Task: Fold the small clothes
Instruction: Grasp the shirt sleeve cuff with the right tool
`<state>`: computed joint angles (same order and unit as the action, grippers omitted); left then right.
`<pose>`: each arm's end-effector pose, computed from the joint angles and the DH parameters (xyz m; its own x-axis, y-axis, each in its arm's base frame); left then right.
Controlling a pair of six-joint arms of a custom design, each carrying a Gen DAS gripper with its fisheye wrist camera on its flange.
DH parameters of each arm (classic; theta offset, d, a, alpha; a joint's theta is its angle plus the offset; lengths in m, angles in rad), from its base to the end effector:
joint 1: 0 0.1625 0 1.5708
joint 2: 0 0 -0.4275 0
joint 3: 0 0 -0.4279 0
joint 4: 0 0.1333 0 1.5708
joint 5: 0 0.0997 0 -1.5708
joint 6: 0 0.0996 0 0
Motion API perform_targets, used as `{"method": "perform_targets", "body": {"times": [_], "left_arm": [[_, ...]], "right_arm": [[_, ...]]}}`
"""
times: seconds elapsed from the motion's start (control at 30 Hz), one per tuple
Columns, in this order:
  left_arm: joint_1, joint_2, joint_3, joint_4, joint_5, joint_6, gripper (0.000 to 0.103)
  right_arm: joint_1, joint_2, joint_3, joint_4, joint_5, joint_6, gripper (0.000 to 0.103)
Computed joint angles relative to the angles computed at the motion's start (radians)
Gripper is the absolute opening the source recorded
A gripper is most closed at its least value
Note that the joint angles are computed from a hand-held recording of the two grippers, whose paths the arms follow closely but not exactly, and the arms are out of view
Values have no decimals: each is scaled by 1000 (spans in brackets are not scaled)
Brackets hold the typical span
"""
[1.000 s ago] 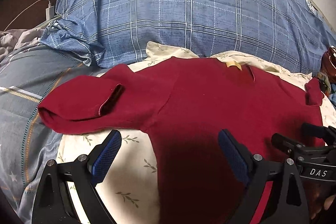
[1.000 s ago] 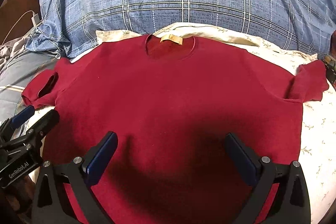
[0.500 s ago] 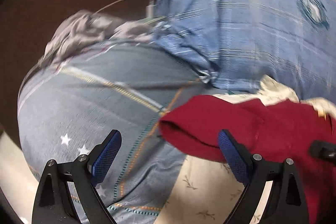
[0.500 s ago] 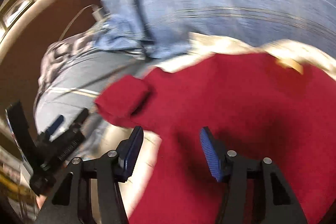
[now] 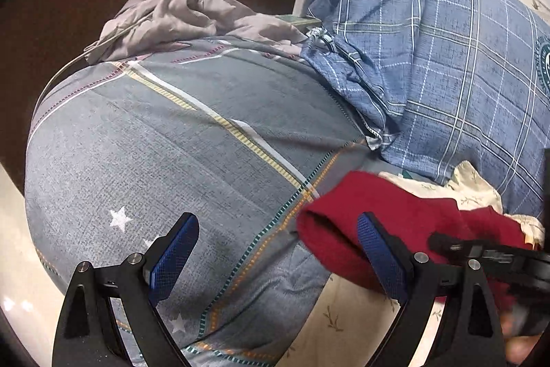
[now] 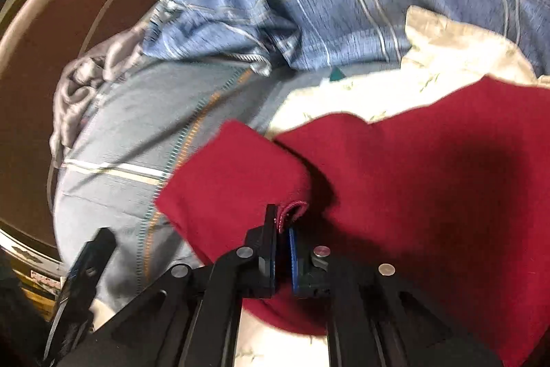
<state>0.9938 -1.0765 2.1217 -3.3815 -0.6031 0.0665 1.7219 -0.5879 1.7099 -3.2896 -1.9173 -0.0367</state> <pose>-0.1079 -0.5604 0.1970 -0.7588 -0.1283 -0.6386 0.4447 0.6142 -0.6519 0.2002 -0.6538 -0.0074 -0.9534 0.0171 0.3013 -0.1596 0.8189 -0.5513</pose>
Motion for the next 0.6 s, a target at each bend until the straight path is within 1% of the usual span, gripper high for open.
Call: {"method": "perform_targets", "body": {"times": [0.1, 0.17, 0.27, 0.3, 0.37, 0.43, 0.5, 0.57, 0.6], "left_arm": [[-4, 3, 4, -38, 1, 8, 93], [-8, 1, 15, -63, -4, 6, 93], [-12, 3, 24, -61, -12, -2, 93], [-15, 6, 25, -53, -10, -3, 93], [-27, 18, 29, -40, -4, 8, 93], [-38, 33, 30, -46, -5, 32, 93], [-49, 49, 34, -59, -16, 59, 93], [-56, 58, 37, -50, -38, 66, 93], [-58, 61, 39, -39, -53, 61, 93]], "right_arm": [[24, -107, 121, -83, 4, -61, 5], [44, -196, 204, -127, -36, -95, 5], [56, -318, 310, -197, -136, -132, 5], [55, -359, 343, -216, -186, -140, 5], [47, -410, 388, -270, -290, -158, 5], [22, -456, 424, -286, -365, -141, 5], [-12, -499, 459, -281, -414, -109, 5], [-42, -508, 476, -272, -477, -86, 5], [-62, -513, 488, -262, -493, -65, 5]]}}
